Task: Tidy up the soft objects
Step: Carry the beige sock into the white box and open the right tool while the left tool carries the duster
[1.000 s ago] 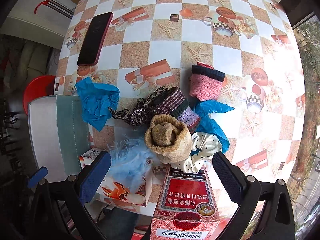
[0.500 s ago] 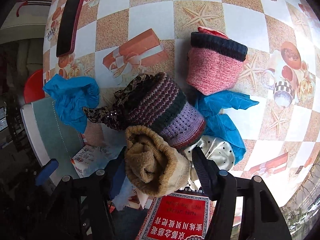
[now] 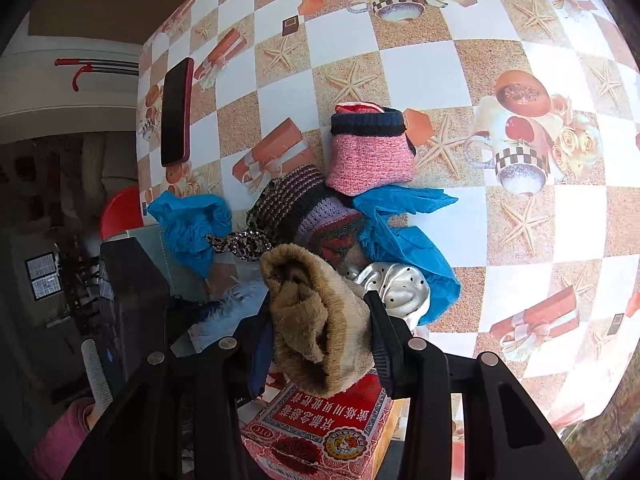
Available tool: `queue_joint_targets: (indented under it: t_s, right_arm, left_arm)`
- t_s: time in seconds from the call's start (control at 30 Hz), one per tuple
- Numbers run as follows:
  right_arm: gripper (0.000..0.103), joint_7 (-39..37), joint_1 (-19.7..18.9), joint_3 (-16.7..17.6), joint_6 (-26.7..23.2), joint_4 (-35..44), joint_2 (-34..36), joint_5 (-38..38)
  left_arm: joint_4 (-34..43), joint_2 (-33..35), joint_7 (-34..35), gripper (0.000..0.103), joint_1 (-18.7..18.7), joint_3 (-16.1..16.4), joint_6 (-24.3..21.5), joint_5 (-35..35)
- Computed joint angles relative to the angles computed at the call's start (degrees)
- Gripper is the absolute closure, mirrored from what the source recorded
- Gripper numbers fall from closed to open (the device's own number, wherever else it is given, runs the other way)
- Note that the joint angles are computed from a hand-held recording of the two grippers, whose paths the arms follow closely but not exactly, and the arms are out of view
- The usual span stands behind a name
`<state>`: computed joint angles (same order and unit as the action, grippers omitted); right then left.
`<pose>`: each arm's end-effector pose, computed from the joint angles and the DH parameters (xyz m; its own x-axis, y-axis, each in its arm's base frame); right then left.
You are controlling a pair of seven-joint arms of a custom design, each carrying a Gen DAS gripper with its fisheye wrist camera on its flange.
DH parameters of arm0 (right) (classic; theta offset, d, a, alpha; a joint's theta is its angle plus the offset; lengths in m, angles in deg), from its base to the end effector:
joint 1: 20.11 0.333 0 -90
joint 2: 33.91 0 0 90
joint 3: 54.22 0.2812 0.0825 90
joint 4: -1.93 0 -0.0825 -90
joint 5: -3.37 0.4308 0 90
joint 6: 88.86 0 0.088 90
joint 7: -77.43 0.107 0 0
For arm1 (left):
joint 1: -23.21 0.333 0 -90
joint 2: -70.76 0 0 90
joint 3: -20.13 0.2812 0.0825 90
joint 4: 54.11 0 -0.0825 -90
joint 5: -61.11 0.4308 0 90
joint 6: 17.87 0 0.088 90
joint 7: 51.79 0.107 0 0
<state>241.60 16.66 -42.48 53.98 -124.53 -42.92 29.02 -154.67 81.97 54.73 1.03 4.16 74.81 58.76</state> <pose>0.3868 0.4366 0.4370 -0.6450 -0.6177 -0.4499 -0.7537 0.6114 0.2410 0.4839 -0.3781 0.3845 -0.7846 -0.5937 0.1787 -0.5377 0.7951 0.2805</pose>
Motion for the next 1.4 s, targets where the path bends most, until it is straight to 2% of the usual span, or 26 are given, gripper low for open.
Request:
queue_joint_targets:
  t_s: [0.03, 0.13, 0.37, 0.47, 0.57, 0.67, 0.93, 1.1, 1.2, 1.4]
  right_arm:
    - [0.059, 2.23, -0.22, 0.51, 0.20, -0.87, -1.30, -1.71]
    - [0.059, 9.29, -0.74, 1.88, -0.89, -2.46, -4.56, -8.01]
    - [0.059, 23.26, -0.96, 4.68, -6.65, -1.49, -8.48, -21.06]
    - [0.059, 27.86, -0.59, 5.56, -9.08, 0.14, -8.52, -24.58]
    - [0.059, 32.53, -0.10, 6.66, -12.74, 2.10, -8.57, -27.75]
    - [0.059, 36.66, 0.58, 7.75, -19.12, 5.49, -7.60, -30.60]
    - [0.059, 48.33, 4.03, 10.33, -29.67, 10.85, -6.63, -32.80]
    - [0.059, 55.11, 6.62, 11.68, -31.27, 15.97, -1.61, -33.83]
    - [0.059, 58.65, 8.41, 11.95, -30.24, 19.12, 2.21, -35.09]
    - [0.059, 59.81, 12.04, 10.83, -29.03, 27.24, 10.73, -38.06]
  left_arm:
    - [-0.26, -0.15, 0.27, 0.069, 0.24, 0.06, 0.42, -0.82]
    - [-2.86, -3.04, 1.99, 0.075, 1.10, 0.12, 3.87, -3.31]
    - [-11.63, -15.03, 5.80, 0.075, 2.80, 0.57, 13.61, -8.80]
    - [-15.20, -20.37, 8.36, 0.075, 3.21, 1.05, 16.08, -10.97]
    - [-17.86, -24.72, 11.97, 0.075, 3.52, 1.71, 16.73, -12.22]
    - [-21.28, -28.96, 15.01, 0.075, 3.29, 2.03, 17.03, -13.72]
    - [-26.43, -36.45, 23.14, 0.075, 3.35, 4.00, 14.15, -16.27]
    - [-29.69, -40.97, 27.48, 0.075, 3.91, 5.03, 13.05, -17.11]
    - [-30.82, -42.73, 29.44, 0.075, 4.46, 5.67, 12.90, -17.61]
    - [-31.87, -44.85, 31.33, 0.075, 6.27, 7.07, 13.51, -18.73]
